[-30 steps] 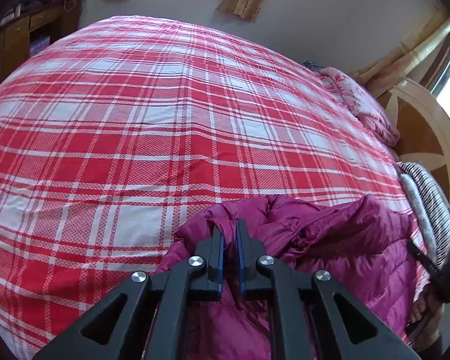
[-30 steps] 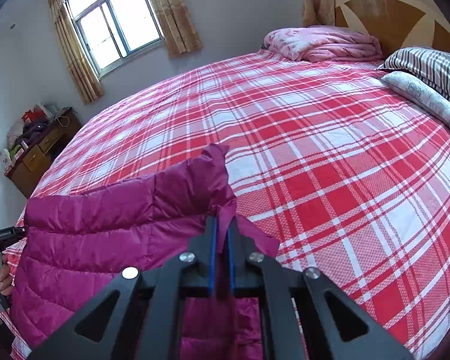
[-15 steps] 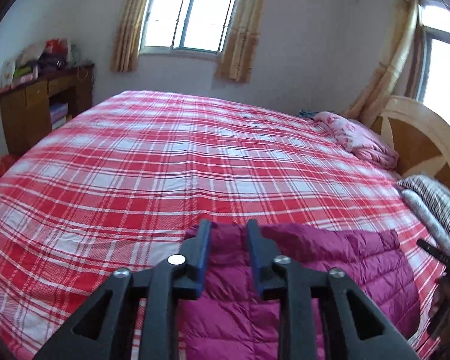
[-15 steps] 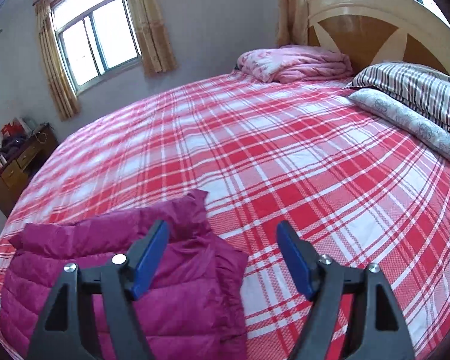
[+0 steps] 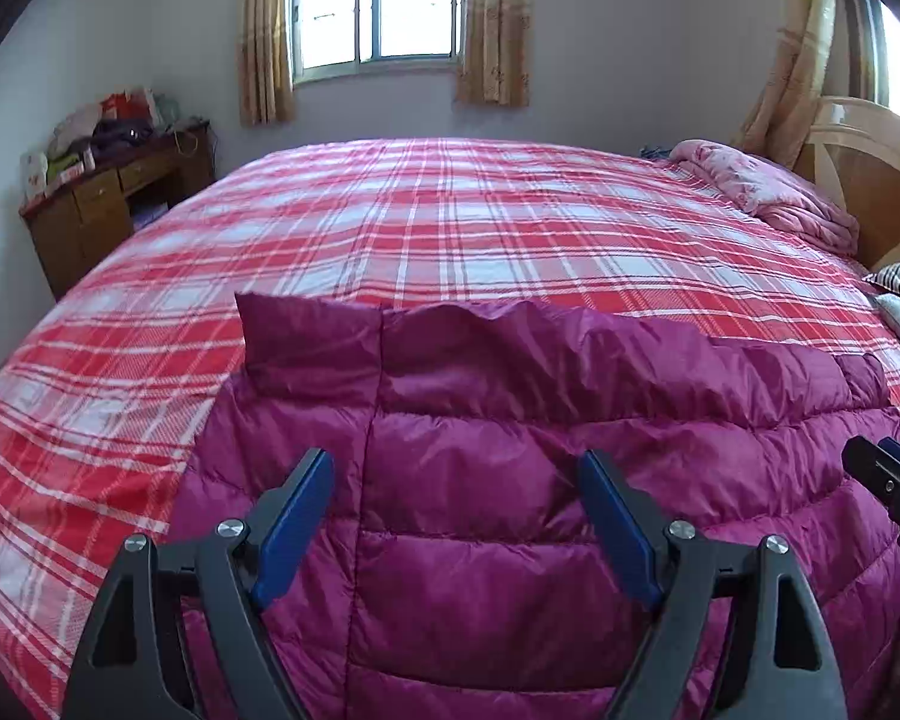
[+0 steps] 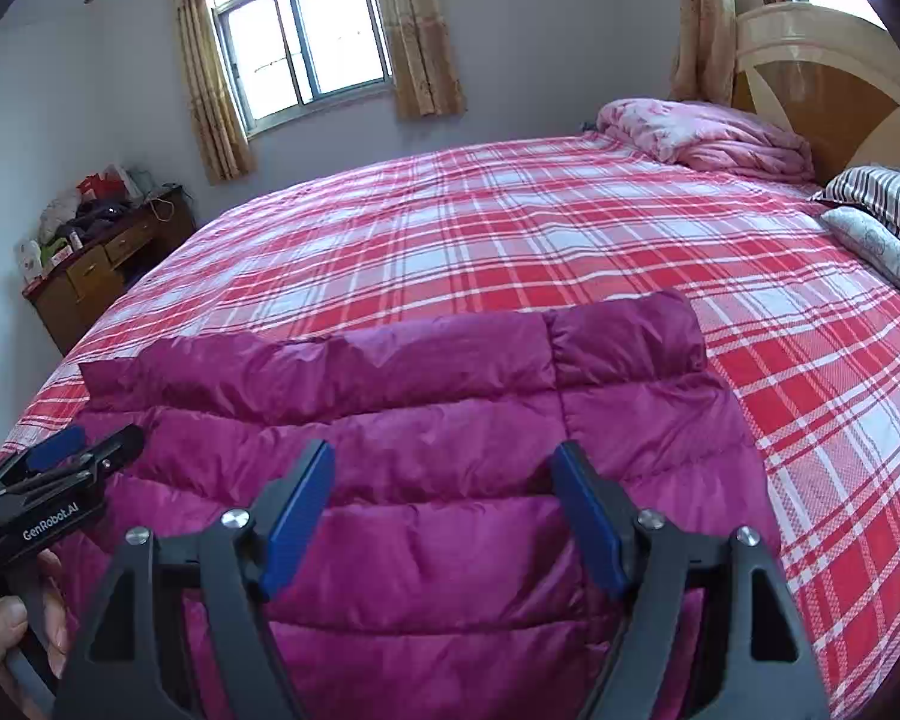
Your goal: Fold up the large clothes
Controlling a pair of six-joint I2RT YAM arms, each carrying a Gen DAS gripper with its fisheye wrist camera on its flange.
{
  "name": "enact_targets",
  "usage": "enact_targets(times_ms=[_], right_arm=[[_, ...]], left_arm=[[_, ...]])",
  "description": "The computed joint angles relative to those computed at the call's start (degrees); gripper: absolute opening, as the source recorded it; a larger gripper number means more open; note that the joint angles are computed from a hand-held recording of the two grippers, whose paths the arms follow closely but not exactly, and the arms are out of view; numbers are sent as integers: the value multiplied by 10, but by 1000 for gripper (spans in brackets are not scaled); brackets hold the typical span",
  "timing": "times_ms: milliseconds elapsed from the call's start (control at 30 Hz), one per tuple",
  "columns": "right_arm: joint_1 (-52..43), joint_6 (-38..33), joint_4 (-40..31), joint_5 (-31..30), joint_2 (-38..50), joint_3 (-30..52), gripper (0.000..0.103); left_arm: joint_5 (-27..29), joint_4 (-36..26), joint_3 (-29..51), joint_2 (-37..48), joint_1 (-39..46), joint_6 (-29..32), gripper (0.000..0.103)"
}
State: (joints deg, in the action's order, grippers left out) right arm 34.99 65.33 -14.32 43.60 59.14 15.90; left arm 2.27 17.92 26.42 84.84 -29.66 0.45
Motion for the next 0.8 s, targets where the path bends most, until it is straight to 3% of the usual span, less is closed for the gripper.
enact_targets(times_ms=[133,800], right_arm=[[-40,-35,26,-33,3,-14,78],[-46,4,70,-58,43,-40,79]], left_arm=[[31,-6,23,39,16,-21,84],[-2,1,51,103,-21,-13,94]])
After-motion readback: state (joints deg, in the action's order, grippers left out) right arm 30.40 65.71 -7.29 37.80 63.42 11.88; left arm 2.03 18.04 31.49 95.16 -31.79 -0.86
